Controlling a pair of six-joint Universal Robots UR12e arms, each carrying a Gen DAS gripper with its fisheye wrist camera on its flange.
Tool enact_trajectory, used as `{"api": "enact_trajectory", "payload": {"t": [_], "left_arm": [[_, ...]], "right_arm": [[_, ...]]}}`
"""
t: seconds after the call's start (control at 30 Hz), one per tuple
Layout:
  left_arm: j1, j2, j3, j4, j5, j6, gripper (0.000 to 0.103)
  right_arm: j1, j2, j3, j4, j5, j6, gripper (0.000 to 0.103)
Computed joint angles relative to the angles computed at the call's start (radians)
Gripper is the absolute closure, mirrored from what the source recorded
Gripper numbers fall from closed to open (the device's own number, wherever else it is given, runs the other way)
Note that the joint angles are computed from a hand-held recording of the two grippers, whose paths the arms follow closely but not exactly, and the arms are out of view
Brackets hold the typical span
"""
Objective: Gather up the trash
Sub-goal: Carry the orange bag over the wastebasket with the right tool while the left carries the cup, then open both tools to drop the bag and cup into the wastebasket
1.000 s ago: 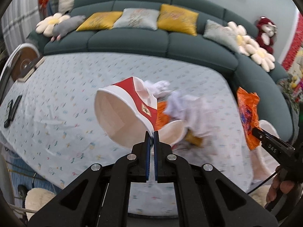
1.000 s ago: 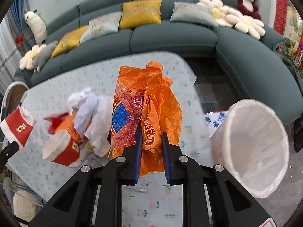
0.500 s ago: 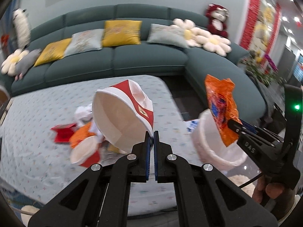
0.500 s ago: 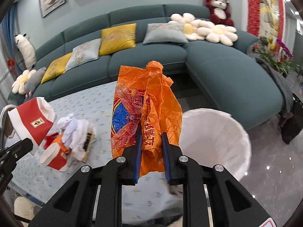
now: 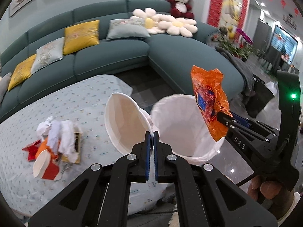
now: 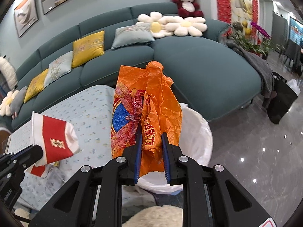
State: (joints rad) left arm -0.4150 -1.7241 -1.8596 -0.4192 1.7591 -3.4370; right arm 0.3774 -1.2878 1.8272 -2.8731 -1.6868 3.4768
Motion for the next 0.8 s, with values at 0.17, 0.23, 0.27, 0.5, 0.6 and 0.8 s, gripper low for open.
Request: {"api": "enact_trajectory", "payload": {"t": [0.17,0.23,0.27,0.5,0.6,0.8], "left_arm": [[-0.006,-0.039,0.034,-0.008,-0.036,0.023,0.1],[-0.008,-0.058,0.053,-0.014,-0.051,0.032,0.1],[-0.01,-0.066,0.06,-0.018,-0.058,0.034,0.1],[-0.008,-0.114,0.108,-0.041,-0.113,0.049,0.099],[-0.007,-0.125,0.119,-0.042,-0.118,0.029,0.095],[-0.001,-0.127,0.119,-0.03,-0.115,-0.003,0.069]], "right_arm": [[-0.021,0.003,0.013,0.006,0.005,0.021,0.084],[-0.027,0.007,0.012,0.011,0.006,0.026,0.084],[-0.031,0.009,0.012,0.014,0.007,0.029,0.084],[-0.046,0.019,0.013,0.029,0.014,0.043,0.084],[-0.046,0.024,0.007,0.032,0.012,0.041,0.079],[-0.038,0.026,0.002,0.031,-0.017,0.052,0.073]]}}
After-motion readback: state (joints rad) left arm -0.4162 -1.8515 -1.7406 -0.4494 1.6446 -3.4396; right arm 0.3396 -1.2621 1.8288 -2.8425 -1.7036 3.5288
